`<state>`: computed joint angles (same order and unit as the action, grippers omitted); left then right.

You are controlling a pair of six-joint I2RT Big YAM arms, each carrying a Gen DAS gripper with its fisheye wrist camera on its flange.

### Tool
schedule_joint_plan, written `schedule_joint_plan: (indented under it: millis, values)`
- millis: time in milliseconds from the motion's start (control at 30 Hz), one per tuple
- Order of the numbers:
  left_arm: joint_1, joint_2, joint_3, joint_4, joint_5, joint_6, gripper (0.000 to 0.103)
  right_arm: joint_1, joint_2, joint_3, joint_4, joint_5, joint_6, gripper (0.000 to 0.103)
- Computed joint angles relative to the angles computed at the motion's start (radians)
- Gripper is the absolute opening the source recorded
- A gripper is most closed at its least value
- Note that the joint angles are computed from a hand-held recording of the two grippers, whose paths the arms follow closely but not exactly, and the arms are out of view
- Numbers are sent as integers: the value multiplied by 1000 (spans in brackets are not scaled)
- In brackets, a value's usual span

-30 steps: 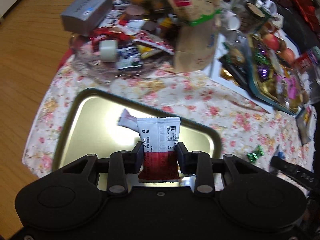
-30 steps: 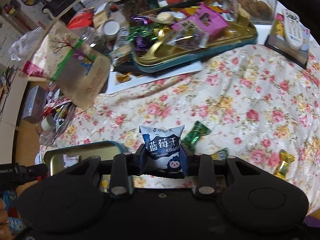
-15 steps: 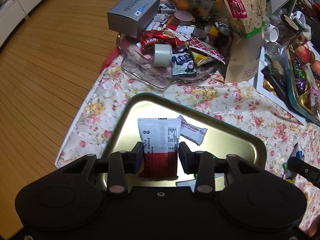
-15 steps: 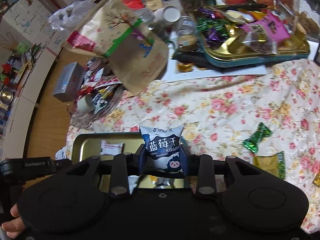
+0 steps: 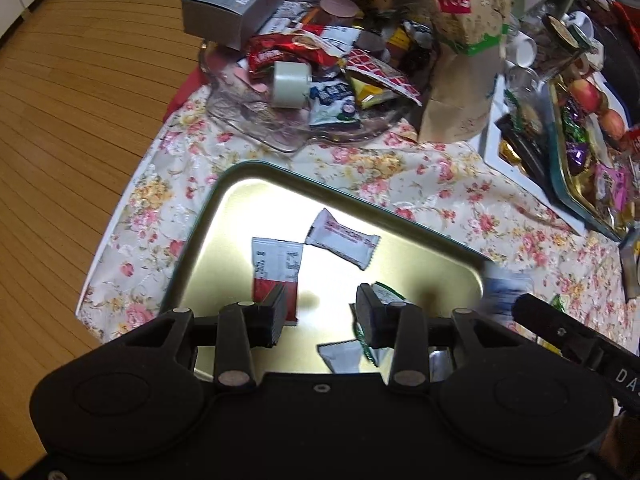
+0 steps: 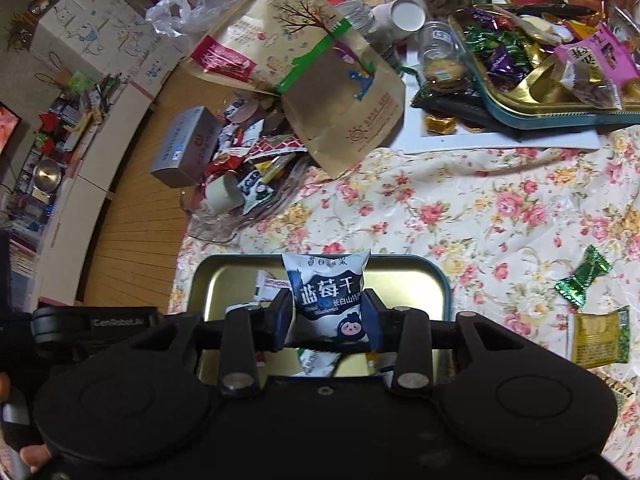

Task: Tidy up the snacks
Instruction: 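Carry both packets over the gold tray and open both grippers, then move both grippers back to the loose candies beside the tray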

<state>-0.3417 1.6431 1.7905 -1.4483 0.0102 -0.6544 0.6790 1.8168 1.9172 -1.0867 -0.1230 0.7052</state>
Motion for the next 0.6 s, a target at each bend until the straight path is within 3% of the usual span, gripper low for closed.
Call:
schedule_joint_plan:
  millis: [167, 600]
  values:
    - [-15, 15, 17, -16, -10, 9, 47, -6, -9, -12, 18, -30, -4, 43]
    - [-65, 70, 110, -51, 8, 32, 47, -15, -2, -12, -65, 50, -5, 45]
